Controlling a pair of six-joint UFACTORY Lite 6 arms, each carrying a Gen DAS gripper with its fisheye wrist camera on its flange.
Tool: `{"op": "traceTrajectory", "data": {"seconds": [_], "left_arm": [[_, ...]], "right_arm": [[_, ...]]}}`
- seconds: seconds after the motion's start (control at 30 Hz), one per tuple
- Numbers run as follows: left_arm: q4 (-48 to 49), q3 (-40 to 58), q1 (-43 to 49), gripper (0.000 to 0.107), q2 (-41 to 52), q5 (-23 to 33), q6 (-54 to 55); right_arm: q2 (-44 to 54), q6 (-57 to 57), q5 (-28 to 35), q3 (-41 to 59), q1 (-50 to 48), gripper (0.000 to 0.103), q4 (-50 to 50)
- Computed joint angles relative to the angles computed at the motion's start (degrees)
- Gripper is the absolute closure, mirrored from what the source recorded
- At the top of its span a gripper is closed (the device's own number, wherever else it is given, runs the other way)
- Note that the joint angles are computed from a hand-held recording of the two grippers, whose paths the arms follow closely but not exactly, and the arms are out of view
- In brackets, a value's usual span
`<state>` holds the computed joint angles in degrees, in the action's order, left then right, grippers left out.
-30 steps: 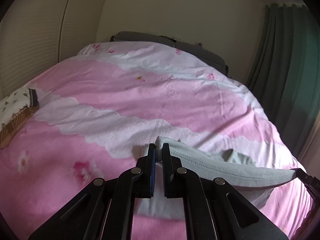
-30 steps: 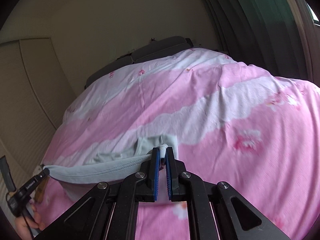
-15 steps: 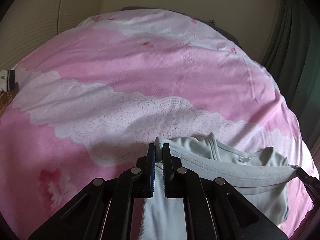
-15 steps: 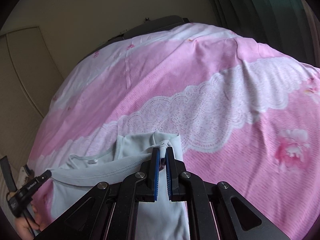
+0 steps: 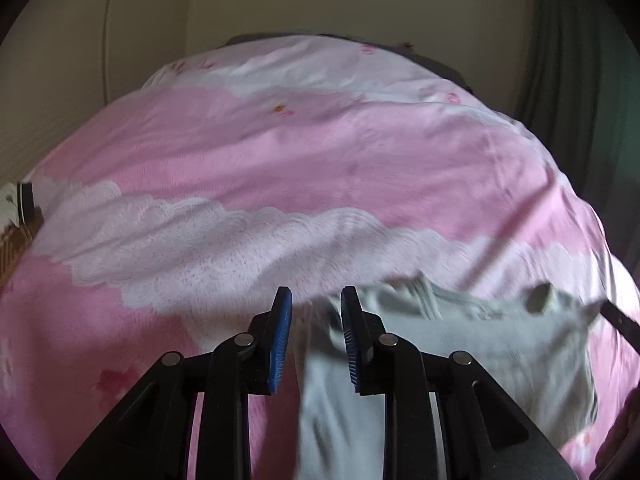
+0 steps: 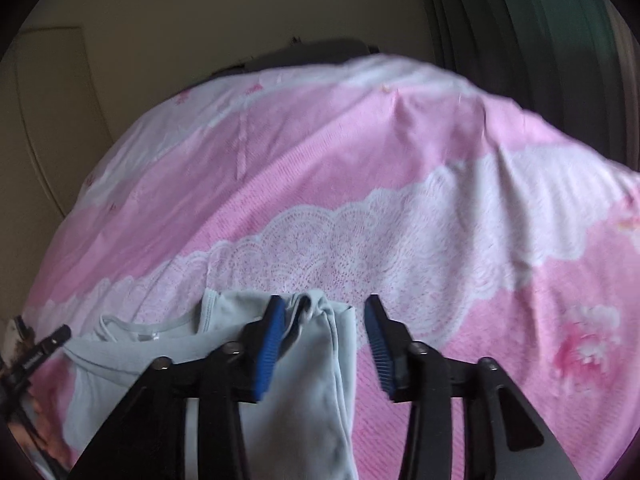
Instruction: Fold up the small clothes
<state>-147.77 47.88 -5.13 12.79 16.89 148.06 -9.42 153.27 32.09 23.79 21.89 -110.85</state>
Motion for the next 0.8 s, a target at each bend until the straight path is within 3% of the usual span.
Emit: {"op": "traceTrajectory", "data": {"seconds": [0.17, 0.27, 0.47, 0.6, 0.8], "left_arm": [[-4.93, -10.89, -3.33, 0.082, -9.61, 1.48, 8.71], [-0.13, -11.59, -5.20, 0.082, -8.69, 2.15, 6.25], [18.97, -5.42, -8.01, 0.082, -0.16, 0.55, -9.47], [17.94, -1.75, -8.46, 0.082, 4.06, -0.61, -8.65], [26.41, 6.58, -8.11, 0.082, 10.26, -2.50, -18.04]], "right_arm": [[-1.45, -5.30, 5.17, -1.61, 9.95, 0.058, 6.64], [1.63, -6.54, 6.20, 0.07, 15.05, 0.058, 8.15], [11.49, -9.37, 3.60, 7.37, 18.85, 0.058, 7.30], [18.39, -12.61, 0.07, 12.00, 17.35, 0.058, 7.24], [24.15, -15.53, -0.95, 16.99, 14.49, 0.058, 7.46]]}}
